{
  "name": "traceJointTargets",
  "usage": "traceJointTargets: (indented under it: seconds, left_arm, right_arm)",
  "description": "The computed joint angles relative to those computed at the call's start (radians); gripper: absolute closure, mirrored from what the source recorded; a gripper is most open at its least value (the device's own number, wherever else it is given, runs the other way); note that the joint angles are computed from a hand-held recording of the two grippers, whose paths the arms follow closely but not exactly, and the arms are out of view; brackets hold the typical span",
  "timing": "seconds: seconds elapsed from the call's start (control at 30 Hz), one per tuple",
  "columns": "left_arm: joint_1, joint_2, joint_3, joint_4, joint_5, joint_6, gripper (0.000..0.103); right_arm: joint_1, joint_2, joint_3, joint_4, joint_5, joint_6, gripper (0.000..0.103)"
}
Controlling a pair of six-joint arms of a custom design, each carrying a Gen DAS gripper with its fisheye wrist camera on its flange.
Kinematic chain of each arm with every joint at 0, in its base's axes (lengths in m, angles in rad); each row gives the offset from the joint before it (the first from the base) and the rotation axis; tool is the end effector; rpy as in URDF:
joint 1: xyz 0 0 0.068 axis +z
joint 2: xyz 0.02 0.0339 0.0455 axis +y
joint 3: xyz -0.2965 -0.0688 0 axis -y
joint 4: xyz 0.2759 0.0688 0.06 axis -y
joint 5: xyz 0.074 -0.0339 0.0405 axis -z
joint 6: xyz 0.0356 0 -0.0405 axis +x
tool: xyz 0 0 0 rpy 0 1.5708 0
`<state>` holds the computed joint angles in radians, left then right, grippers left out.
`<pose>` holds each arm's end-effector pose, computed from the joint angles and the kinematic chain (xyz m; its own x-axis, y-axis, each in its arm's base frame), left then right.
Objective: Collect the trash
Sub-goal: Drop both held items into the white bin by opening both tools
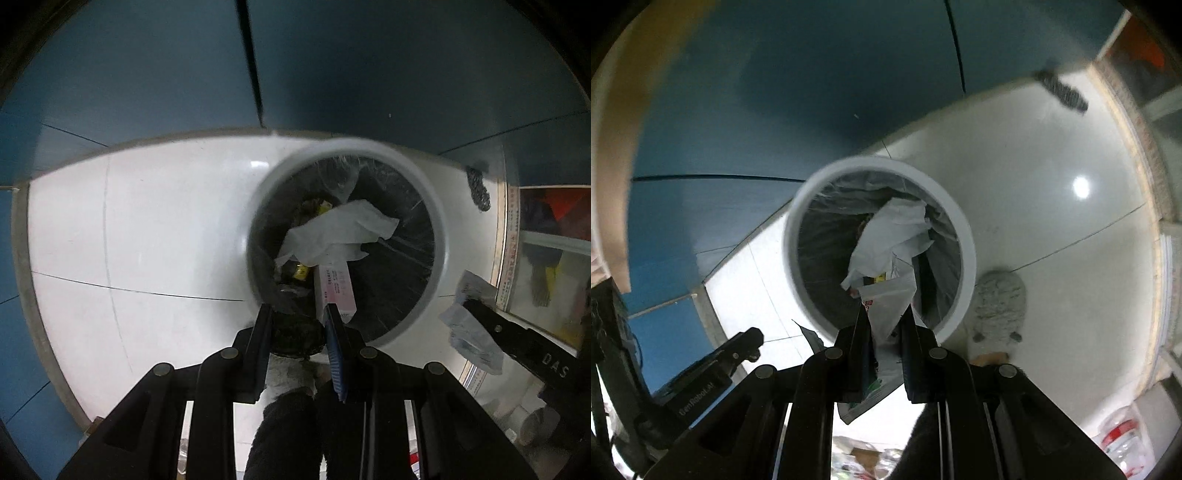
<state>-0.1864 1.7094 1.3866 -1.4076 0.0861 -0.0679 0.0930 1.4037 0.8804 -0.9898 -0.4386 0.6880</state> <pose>0.3181 -0.0631 0.2685 -0.9796 0.1159 0.1643 0.1050 0.9917 -0.0739 0.2433 0.0379 0.2139 -0.8368 0.4993 0.2247 0.5474 0.7535 0.3641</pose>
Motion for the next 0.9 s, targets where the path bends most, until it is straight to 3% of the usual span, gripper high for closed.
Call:
traceJointTargets:
  seconds: [0.2, 0.23, 0.27, 0.33, 0.37, 0.47, 0.63, 0.77, 0.9]
  left_arm:
    - [0.01, 0.024, -0.05, 0.052, 0.075, 0.003, 0.075]
    - [0.01, 0.028, -0.053, 0.058, 0.08, 0.0, 0.069]
    - [0.008, 0.029, -0.057, 0.067, 0.08, -0.001, 0.061]
    - [0.003, 0.029, -0.055, 0.079, 0.057, -0.012, 0.01]
    - [0.005, 0.027, -0.052, 0.081, 0.053, -0.014, 0.003]
    - [0.013, 0.031, -0.031, 0.062, 0.024, -0.019, 0.002]
    - [0.024, -0.001, 0.007, 0.032, -0.069, -0.004, 0.002]
    - [0.03, -0.042, 0.064, -0.016, -0.14, 0.003, 0.002]
    - [0.047, -0.065, 0.148, -0.108, -0.128, 0.01, 0.002]
  right_arm:
    - [-0.045, 0.086, -0.138, 0.211, -0.089, 0.008, 0.083]
    - [-0.047, 0.1, -0.14, 0.22, -0.092, 0.005, 0.08]
    - [-0.057, 0.114, -0.14, 0.224, -0.098, -0.008, 0.076]
    - [-0.062, 0.137, -0.136, 0.223, -0.101, -0.02, 0.052]
    - [-0.065, 0.145, -0.135, 0.222, -0.103, -0.022, 0.047]
    - [-0.066, 0.141, -0.114, 0.172, -0.068, -0.04, 0.035]
    - [-0.014, 0.116, -0.038, 0.039, 0.094, -0.097, 0.0]
    - [0.063, 0.085, 0.064, -0.091, 0.232, -0.162, 0.0]
    - [0.122, 0.032, 0.169, -0.215, 0.315, -0.203, 0.0]
